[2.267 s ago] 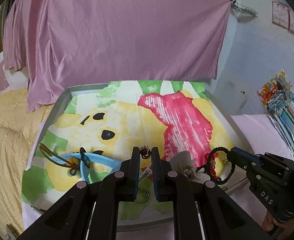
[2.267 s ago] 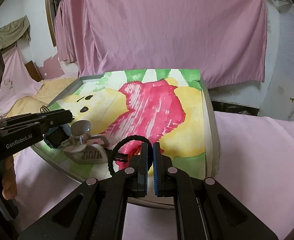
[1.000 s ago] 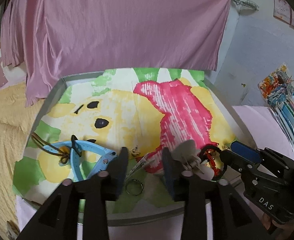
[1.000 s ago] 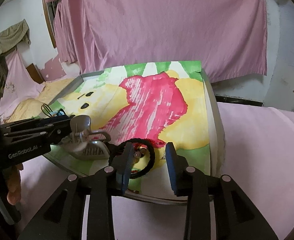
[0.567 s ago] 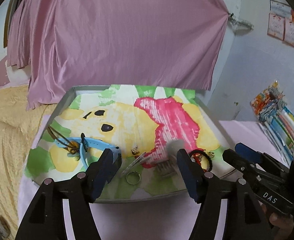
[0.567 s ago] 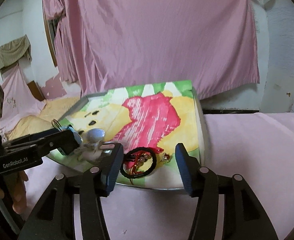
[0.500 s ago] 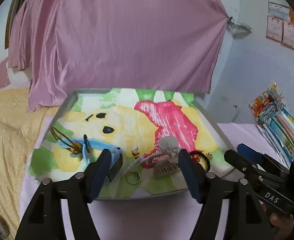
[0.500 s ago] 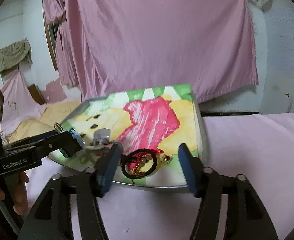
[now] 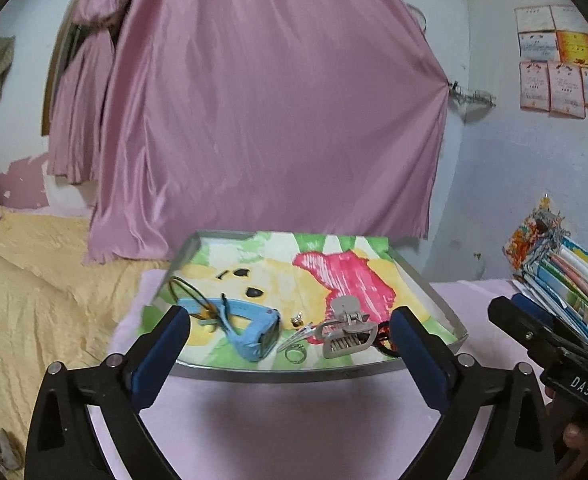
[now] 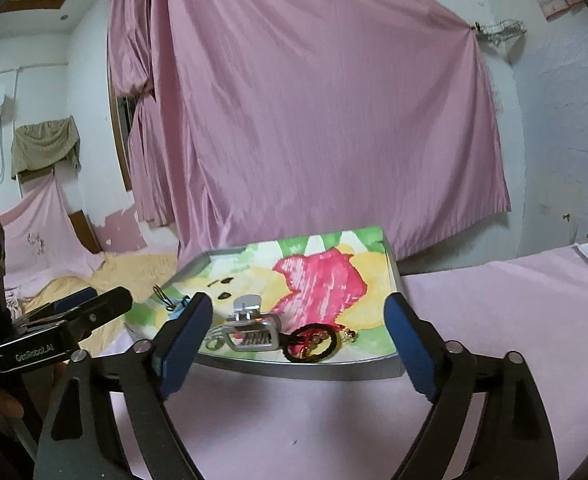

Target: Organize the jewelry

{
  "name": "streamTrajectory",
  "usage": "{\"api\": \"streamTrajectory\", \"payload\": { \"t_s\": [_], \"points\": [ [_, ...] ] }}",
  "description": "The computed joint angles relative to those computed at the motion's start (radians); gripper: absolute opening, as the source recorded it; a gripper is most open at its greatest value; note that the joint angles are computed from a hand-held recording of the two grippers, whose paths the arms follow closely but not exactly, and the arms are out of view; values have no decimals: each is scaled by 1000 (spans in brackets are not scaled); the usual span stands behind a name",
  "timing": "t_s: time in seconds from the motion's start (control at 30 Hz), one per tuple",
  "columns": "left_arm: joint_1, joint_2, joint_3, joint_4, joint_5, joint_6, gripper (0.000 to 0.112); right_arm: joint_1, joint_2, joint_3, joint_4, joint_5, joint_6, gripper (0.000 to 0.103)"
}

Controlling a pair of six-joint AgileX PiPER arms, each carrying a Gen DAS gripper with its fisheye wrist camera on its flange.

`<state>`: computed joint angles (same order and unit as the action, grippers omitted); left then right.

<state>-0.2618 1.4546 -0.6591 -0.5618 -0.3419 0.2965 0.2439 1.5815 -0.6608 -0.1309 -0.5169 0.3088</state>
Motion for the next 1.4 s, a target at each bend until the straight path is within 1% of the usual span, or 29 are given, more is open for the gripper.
{"api": "streamTrajectory", "payload": {
  "t_s": [0.1, 0.17, 0.23, 0.3, 0.37, 0.47, 0.5, 0.57, 0.63, 0.67, 0.7, 0.8, 0.9, 1.0, 1.03, 1.1, 1.13, 1.23, 1.33, 1.4],
  "points": [
    [-24, -54, 79, -38, -77, 20, 102, 36, -43, 62, 90, -38, -90, 90],
    [-34, -89, 118, -61, -98, 34, 102, 58, -64, 100, 134, -68, -129, 91],
    [-55, -124, 165, -95, -138, 47, 102, 79, -95, 155, 162, -112, -147, 94],
    [-85, -163, 219, -136, -193, 65, 102, 98, -124, 210, 189, -159, -164, 100],
    [-125, -196, 262, -201, -243, 104, 102, 127, -152, 263, 241, -206, -197, 100],
    [-181, -248, 323, -274, -294, 145, 102, 178, -188, 333, 332, -263, -247, 101],
    [-201, -262, 338, -306, -306, 166, 103, 205, -204, 355, 382, -276, -277, 101],
    [-236, -297, 371, -356, -321, 207, 102, 283, -234, 391, 530, -301, -377, 101],
    [-281, -339, 412, -409, -347, 237, 102, 392, -269, 442, 702, -364, -470, 101],
    [-309, -361, 434, -438, -365, 249, 102, 423, -287, 454, 749, -374, -497, 101],
    [-338, -384, 458, -472, -384, 263, 103, 484, -304, 474, 832, -403, -543, 101],
    [-430, -427, 501, -570, -449, 302, 102, 617, -351, 510, 997, -457, -651, 101],
    [-506, -458, 542, -642, -511, 310, 103, 727, -394, 541, 1121, -498, -717, 101],
    [-584, -476, 572, -706, -582, 312, 103, 770, -429, 563, 1165, -505, -734, 101],
    [-628, -481, 588, -735, -621, 305, 103, 791, -435, 568, 1187, -515, -743, 101],
    [-691, -487, 606, -783, -675, 302, 103, 823, -435, 577, 1215, -537, -744, 101],
    [-713, -485, 611, -802, -695, 300, 103, 828, -413, 569, 1214, -544, -731, 101],
    [-748, -486, 619, -833, -721, 303, 103, 826, -415, 573, 1207, -537, -722, 101],
    [-794, -484, 627, -866, -757, 304, 103, 859, -410, 574, 1235, -554, -725, 101],
    [-800, -484, 630, -867, -763, 300, 103, 859, -410, 575, 1232, -552, -724, 101]
  ]
}}
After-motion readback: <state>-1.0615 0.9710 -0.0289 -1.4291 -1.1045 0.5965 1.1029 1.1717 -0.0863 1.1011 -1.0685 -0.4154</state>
